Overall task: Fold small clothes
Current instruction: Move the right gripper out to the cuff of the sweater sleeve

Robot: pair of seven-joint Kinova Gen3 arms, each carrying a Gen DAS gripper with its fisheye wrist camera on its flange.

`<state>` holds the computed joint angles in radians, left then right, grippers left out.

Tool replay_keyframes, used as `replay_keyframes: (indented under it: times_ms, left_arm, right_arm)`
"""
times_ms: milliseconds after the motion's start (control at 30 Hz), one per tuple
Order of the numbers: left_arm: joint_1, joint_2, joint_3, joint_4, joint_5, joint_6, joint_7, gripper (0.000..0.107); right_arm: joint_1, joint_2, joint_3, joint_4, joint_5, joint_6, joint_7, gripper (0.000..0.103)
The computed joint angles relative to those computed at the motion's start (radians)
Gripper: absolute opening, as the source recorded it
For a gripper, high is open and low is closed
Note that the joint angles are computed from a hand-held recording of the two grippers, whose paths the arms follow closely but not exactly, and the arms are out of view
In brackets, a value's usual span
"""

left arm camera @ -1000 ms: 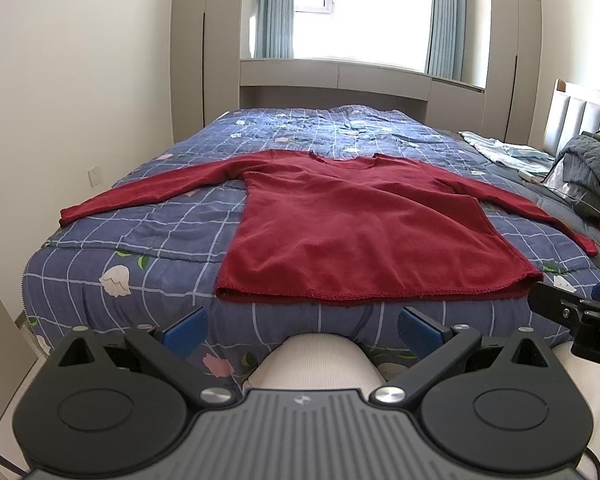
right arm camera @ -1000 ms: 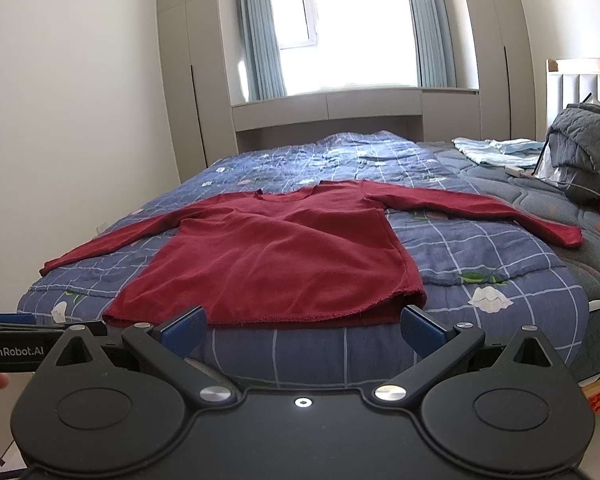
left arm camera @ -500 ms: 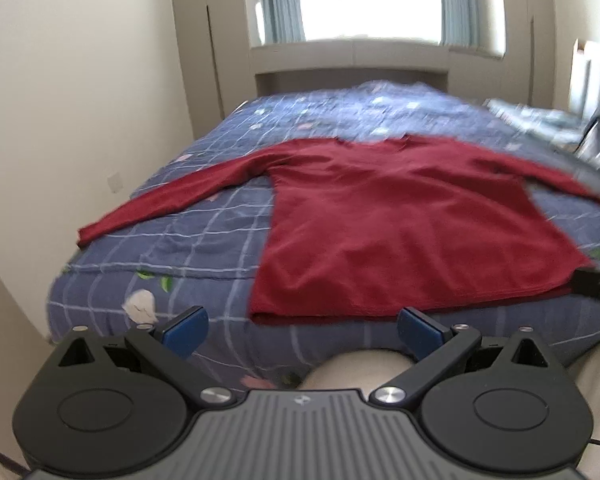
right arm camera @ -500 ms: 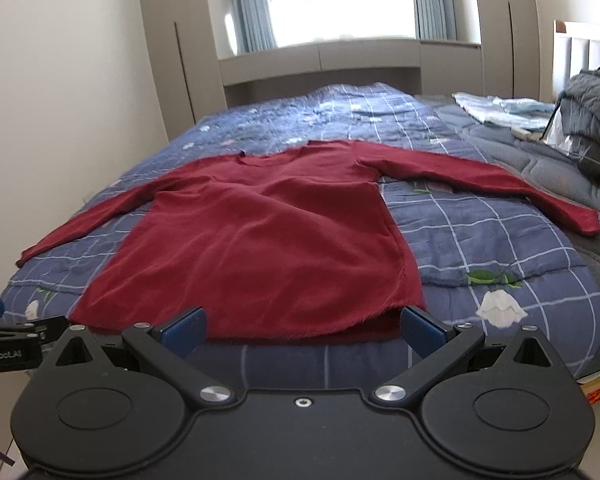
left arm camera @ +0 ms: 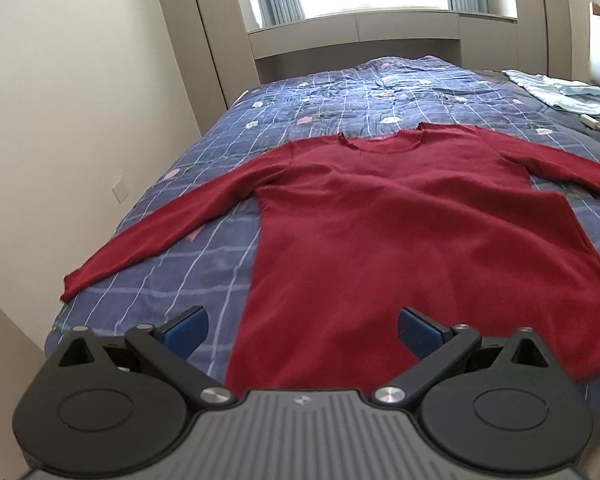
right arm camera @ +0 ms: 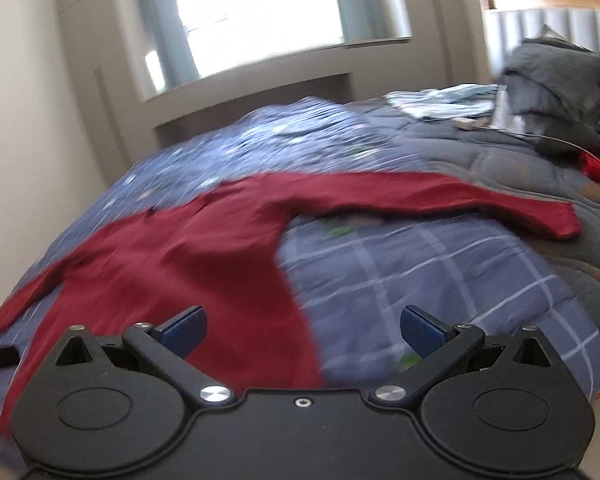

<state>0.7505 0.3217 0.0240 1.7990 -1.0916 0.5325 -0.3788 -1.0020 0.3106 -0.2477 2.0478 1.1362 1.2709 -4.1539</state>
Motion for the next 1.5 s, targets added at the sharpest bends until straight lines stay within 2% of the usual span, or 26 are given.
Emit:
replay_keyframes:
  times_ms: [100, 200, 333, 467, 733, 900, 1000, 1200, 1300, 1500]
  left_arm:
    - [0.011, 0.064, 0.018, -0.108, 0.054, 0.048, -0.041, 0.103]
    - [0.037, 0.129, 0.007, -0.217, 0.099, 0.075, -0.087, 0.103]
    - [0.078, 0.228, -0.012, -0.374, 0.142, 0.104, -0.164, 0.103]
    - [0.1, 0.33, -0.016, -0.53, 0.203, 0.112, -0.255, 0.103]
    - [0.109, 0.525, -0.016, -0.834, 0.361, 0.124, -0.397, 0.103]
    - [0.139, 0.617, -0.062, -0.951, 0.414, 0.125, -0.447, 0.103]
    - [0.159, 0.638, -0.094, -0.958, 0.449, 0.113, -0.455, 0.103]
    - [0.199, 0.642, -0.175, -0.898, 0.497, 0.059, -0.478, 0.103]
    - [0.199, 0.636, -0.192, -0.869, 0.531, 0.029, -0.47, 0.103]
    - [0.205, 0.632, -0.226, -0.822, 0.572, -0.026, -0.44, 0.103]
  right_arm:
    - [0.041, -0.017, 0.022, 0.052, 0.019, -0.019, -0.044, 0.103]
    - [0.098, -0.033, 0.034, 0.096, 0.025, -0.041, -0.042, 0.103]
    - [0.187, -0.064, 0.046, 0.165, 0.05, -0.121, -0.031, 0.103]
    - [0.257, -0.072, 0.053, 0.212, 0.082, -0.18, -0.037, 0.103]
    - [0.351, -0.076, 0.071, 0.274, 0.115, -0.23, -0.042, 0.103]
    - [0.403, -0.086, 0.079, 0.312, 0.115, -0.271, -0.089, 0.103]
    - [0.435, -0.103, 0.085, 0.335, 0.137, -0.322, -0.136, 0.103]
    - [0.503, -0.131, 0.094, 0.363, 0.182, -0.422, -0.177, 0.103]
    - [0.533, -0.138, 0.102, 0.369, 0.199, -0.46, -0.224, 0.103]
    - [0.546, -0.11, 0.103, 0.36, 0.215, -0.432, -0.344, 0.103]
